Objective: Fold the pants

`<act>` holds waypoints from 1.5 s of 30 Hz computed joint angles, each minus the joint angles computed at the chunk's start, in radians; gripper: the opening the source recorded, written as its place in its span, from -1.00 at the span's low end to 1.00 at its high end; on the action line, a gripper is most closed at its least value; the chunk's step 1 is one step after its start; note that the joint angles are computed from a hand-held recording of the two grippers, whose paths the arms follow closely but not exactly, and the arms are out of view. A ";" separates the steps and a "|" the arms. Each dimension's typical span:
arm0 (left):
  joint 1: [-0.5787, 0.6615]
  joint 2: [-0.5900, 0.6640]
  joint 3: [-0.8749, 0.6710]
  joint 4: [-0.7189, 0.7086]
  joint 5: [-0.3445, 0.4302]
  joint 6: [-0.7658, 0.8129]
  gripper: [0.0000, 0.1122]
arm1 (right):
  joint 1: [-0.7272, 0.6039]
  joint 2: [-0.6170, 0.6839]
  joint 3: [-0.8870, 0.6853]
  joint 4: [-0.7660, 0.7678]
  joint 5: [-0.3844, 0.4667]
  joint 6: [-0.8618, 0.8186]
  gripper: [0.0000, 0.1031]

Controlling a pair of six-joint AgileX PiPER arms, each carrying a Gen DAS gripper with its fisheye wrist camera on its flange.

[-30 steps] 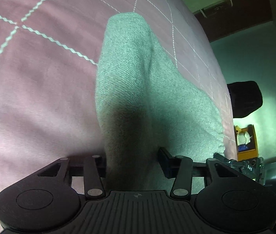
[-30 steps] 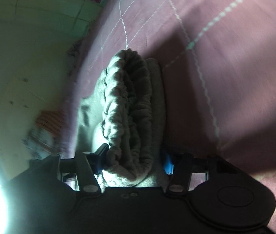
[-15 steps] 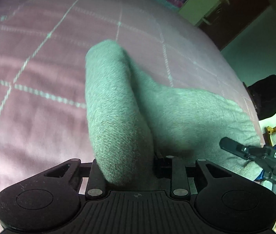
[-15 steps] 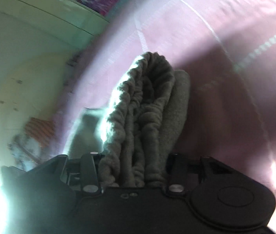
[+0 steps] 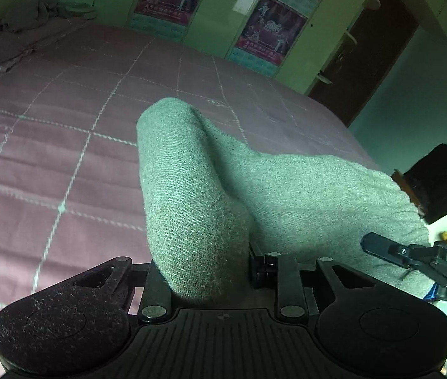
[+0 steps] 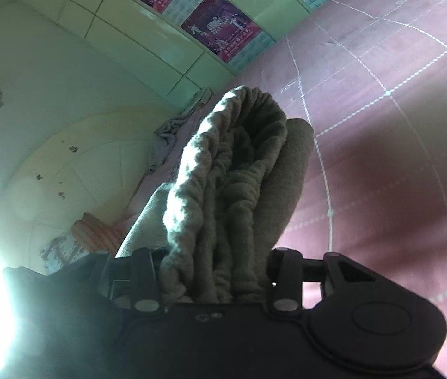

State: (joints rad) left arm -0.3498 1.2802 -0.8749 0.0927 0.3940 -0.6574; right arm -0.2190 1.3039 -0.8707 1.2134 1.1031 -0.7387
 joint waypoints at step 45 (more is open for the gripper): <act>-0.525 0.120 -0.022 0.671 0.524 -0.768 0.84 | 0.772 -0.259 0.028 -1.371 -0.379 1.188 -0.22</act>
